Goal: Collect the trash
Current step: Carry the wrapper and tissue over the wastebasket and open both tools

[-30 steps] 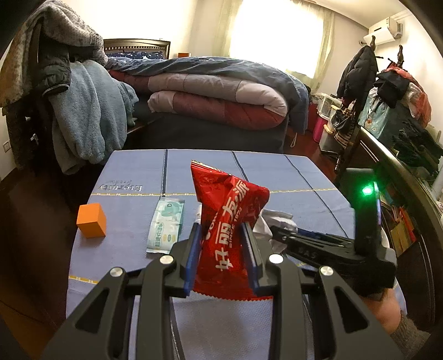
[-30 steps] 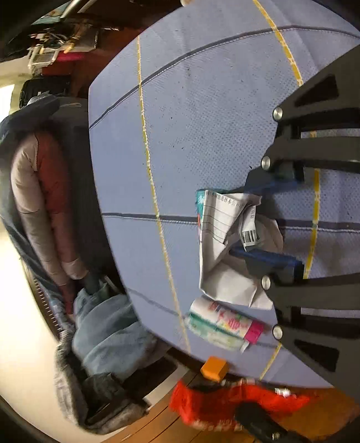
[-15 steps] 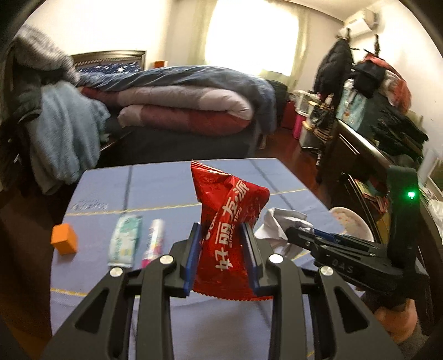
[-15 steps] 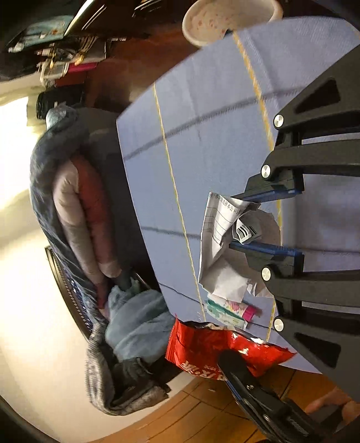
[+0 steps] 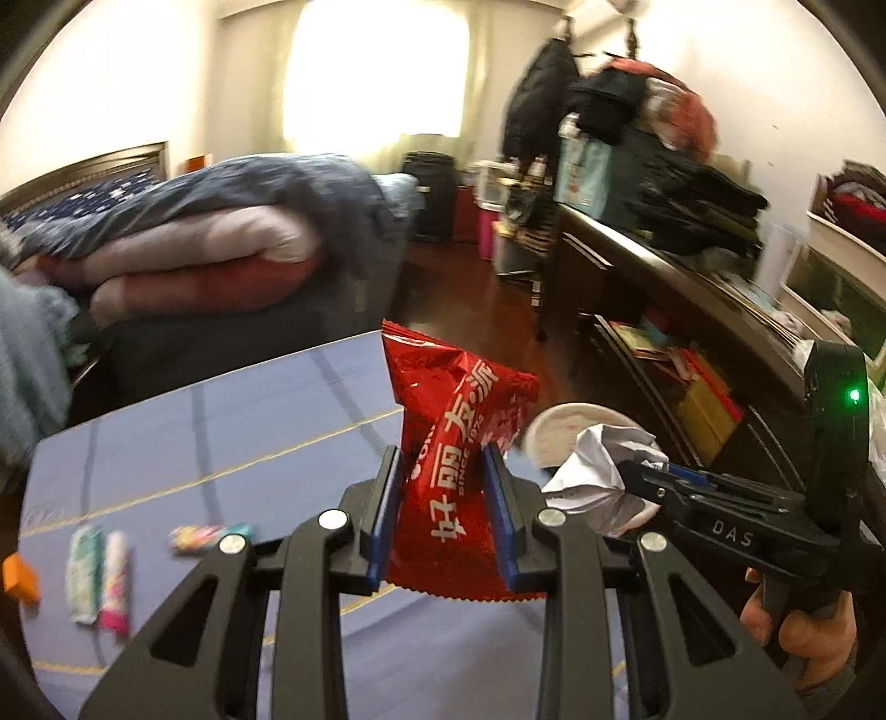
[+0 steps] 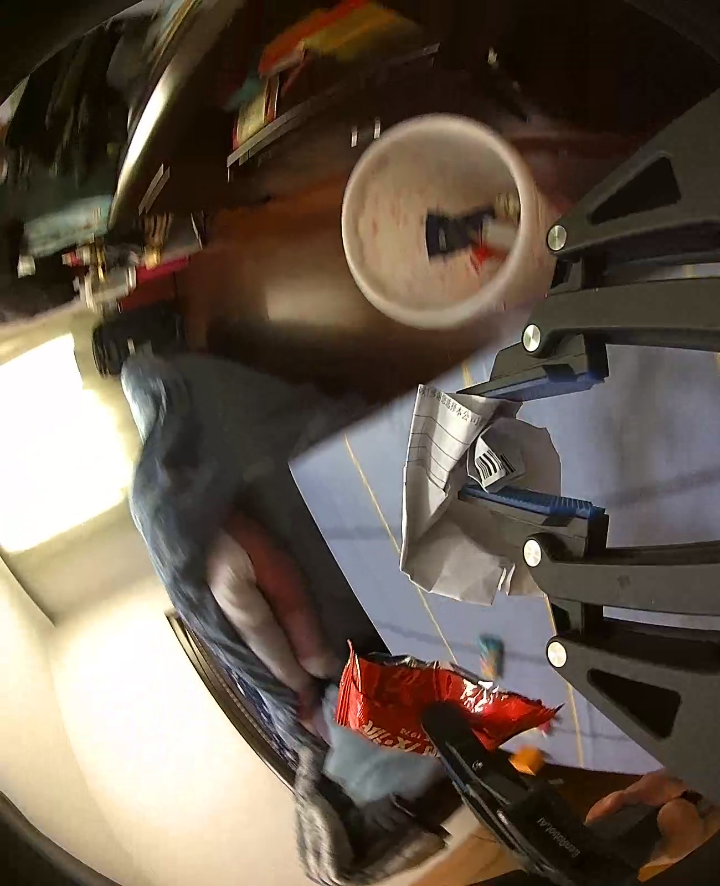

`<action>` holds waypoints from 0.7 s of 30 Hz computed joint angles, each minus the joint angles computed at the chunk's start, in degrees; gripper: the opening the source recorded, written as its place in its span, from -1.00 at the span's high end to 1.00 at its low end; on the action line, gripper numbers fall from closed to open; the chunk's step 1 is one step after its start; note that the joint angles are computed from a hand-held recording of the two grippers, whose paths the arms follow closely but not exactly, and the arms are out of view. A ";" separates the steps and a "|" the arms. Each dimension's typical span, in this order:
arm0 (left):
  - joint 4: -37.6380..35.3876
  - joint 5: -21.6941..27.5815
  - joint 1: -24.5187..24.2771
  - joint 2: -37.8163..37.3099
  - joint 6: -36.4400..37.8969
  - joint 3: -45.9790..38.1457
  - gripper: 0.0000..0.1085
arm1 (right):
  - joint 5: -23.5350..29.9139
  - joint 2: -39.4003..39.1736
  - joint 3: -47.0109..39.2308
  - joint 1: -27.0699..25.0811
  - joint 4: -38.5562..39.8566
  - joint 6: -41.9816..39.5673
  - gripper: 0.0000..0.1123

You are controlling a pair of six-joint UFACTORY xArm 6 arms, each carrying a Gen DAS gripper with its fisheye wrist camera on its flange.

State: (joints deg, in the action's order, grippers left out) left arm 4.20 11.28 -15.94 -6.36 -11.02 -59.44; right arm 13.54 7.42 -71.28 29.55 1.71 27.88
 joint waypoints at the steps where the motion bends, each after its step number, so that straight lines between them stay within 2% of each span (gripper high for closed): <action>1: -0.16 0.11 -0.65 1.17 0.31 -1.24 0.44 | -0.23 -0.78 1.15 -1.10 -1.68 1.71 0.47; 8: -3.75 2.16 -5.87 12.68 5.93 -14.20 0.42 | -0.42 -3.32 5.48 -7.11 -9.06 8.73 0.46; 12: -7.66 5.53 -8.59 21.38 10.62 -24.14 0.42 | 0.54 -2.72 5.64 -10.36 -14.98 13.75 0.46; 19: -11.56 12.46 -10.91 35.51 13.98 -41.45 0.41 | 4.27 2.62 1.28 -14.18 -20.67 17.05 0.46; 21: -11.48 14.53 -11.18 39.53 13.47 -46.61 0.34 | 5.91 4.79 -1.05 -14.68 -22.79 18.06 0.39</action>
